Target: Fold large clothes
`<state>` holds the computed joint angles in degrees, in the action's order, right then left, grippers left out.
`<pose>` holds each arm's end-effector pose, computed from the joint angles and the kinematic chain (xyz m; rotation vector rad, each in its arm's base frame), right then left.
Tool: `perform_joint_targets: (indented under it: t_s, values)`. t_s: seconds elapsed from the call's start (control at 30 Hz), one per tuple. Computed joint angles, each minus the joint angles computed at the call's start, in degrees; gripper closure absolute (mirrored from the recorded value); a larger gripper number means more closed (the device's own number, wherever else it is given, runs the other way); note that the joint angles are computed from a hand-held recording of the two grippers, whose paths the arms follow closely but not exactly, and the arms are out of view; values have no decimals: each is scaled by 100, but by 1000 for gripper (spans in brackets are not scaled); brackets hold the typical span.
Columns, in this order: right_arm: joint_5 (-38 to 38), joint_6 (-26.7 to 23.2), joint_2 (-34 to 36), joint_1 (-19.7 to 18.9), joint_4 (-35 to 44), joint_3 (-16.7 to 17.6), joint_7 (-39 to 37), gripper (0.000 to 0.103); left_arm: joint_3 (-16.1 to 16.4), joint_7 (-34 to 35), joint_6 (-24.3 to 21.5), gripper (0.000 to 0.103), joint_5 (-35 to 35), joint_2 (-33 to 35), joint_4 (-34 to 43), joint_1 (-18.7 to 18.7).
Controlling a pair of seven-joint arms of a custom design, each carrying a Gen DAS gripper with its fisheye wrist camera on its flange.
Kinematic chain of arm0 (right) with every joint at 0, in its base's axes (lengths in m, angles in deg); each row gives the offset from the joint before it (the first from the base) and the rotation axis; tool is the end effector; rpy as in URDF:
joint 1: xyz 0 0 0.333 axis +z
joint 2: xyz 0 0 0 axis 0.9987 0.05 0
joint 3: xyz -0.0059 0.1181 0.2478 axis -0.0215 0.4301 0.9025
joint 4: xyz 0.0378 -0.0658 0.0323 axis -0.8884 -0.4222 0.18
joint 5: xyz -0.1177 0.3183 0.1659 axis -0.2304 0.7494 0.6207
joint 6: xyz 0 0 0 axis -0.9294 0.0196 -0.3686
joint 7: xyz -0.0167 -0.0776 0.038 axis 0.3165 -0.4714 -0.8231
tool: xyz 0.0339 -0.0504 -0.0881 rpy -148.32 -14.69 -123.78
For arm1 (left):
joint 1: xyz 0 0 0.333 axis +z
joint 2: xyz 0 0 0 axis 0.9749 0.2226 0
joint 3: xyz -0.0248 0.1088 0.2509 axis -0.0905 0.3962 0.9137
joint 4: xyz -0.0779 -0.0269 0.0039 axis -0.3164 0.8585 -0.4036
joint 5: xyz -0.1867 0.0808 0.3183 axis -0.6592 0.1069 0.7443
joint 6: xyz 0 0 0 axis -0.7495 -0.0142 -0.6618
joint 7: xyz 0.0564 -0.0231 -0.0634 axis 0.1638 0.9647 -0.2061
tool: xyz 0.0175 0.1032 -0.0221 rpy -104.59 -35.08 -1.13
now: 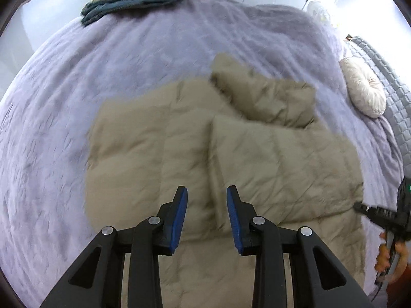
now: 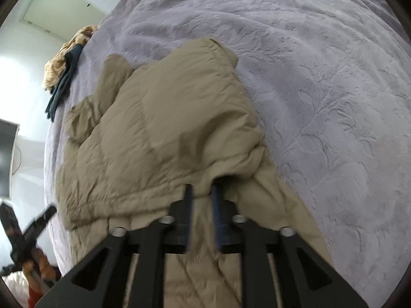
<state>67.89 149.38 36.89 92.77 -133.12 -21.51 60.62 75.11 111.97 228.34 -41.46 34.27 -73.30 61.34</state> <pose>0.6014 0.1046 0.4080 -1.9232 1.9117 0.2045 0.5574 -0.2499 0.4035 -2.3872 1.5459 -0.6267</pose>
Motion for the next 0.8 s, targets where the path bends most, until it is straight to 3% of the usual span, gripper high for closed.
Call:
perform_joint_targets:
  t_s: [0.07,0.17,0.27,0.33,0.37,0.53,0.8]
  values:
    - [148,139,-206,-23,-154,14,-191,53,14,88,-26,70,83,338,462,-40]
    - [542,864,-445,-11,-351,-2,-629,53,100,210,-34,70,117,900,1144,-176]
    - [384,1084,-13,-10,151,-104,-67,53,288,251,-333,70,250,1442,1810,-426]
    - [696,907,448,-185,677,-40,80,67,358,313,-644,70,218,1723,2129,-524]
    - [760,818,692,-257,952,-2,169,81,384,282,-632,70,177,1747,2096,-539]
    - [566,445,1445,-409,1614,228,187,82,468,12,-375,70,141,1551,1495,-600]
    - [-193,712,1816,-292,1641,311,400,86,483,103,-25,70,-5,1714,1416,-580]
